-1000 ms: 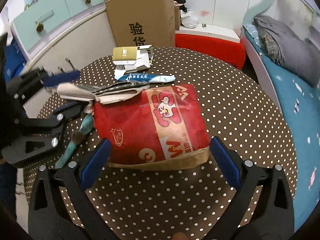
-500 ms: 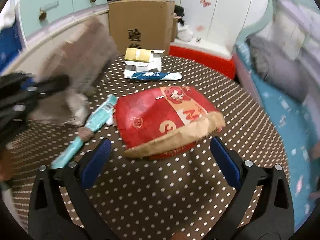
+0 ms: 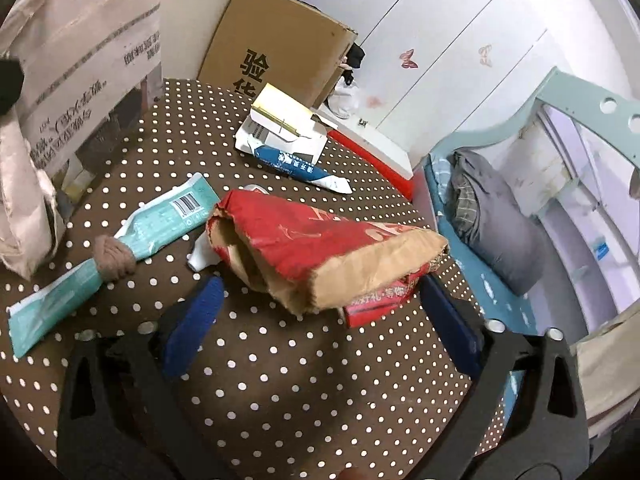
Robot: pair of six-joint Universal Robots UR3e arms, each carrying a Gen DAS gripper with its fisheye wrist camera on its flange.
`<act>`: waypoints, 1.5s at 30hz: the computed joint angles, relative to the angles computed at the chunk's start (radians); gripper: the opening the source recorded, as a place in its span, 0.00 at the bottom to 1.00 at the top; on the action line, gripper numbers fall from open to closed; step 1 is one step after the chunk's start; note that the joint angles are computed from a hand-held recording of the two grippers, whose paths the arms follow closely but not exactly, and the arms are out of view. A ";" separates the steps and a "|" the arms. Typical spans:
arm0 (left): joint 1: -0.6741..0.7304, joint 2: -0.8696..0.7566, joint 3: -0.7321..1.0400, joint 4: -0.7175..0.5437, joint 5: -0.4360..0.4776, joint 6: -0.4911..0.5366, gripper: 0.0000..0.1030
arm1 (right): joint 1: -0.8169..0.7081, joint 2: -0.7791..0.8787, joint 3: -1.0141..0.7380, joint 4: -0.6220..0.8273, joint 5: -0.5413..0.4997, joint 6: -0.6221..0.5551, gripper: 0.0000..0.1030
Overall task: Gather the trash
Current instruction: 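Grasp the white paper bag with the left tool while the right tool grasps the red snack bag, then carry the paper bag and red snack bag to the wastebasket and release both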
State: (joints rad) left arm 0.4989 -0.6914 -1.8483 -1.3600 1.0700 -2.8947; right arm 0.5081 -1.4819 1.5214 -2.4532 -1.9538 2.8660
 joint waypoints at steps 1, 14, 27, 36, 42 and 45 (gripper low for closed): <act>0.029 0.016 0.001 -0.029 -0.023 0.023 0.07 | -0.041 -0.025 0.000 0.038 0.059 0.037 0.44; 0.047 0.025 0.032 -0.075 -0.034 0.036 0.07 | -0.589 -0.221 0.042 0.390 0.926 0.263 0.81; -0.264 -0.107 0.101 0.118 0.230 -0.205 0.07 | -0.667 -0.235 0.007 0.437 1.049 0.255 0.33; -0.832 -0.464 0.324 0.323 0.633 -0.457 0.07 | -1.088 -0.517 -0.021 0.841 1.239 -0.080 0.33; -1.087 -0.751 0.594 0.344 0.783 -0.516 0.07 | -1.524 -0.586 -0.253 1.492 1.399 -0.594 0.33; -1.173 -0.899 0.762 0.331 0.812 -0.520 0.07 | -1.753 -0.523 -0.474 1.936 1.427 -0.940 0.33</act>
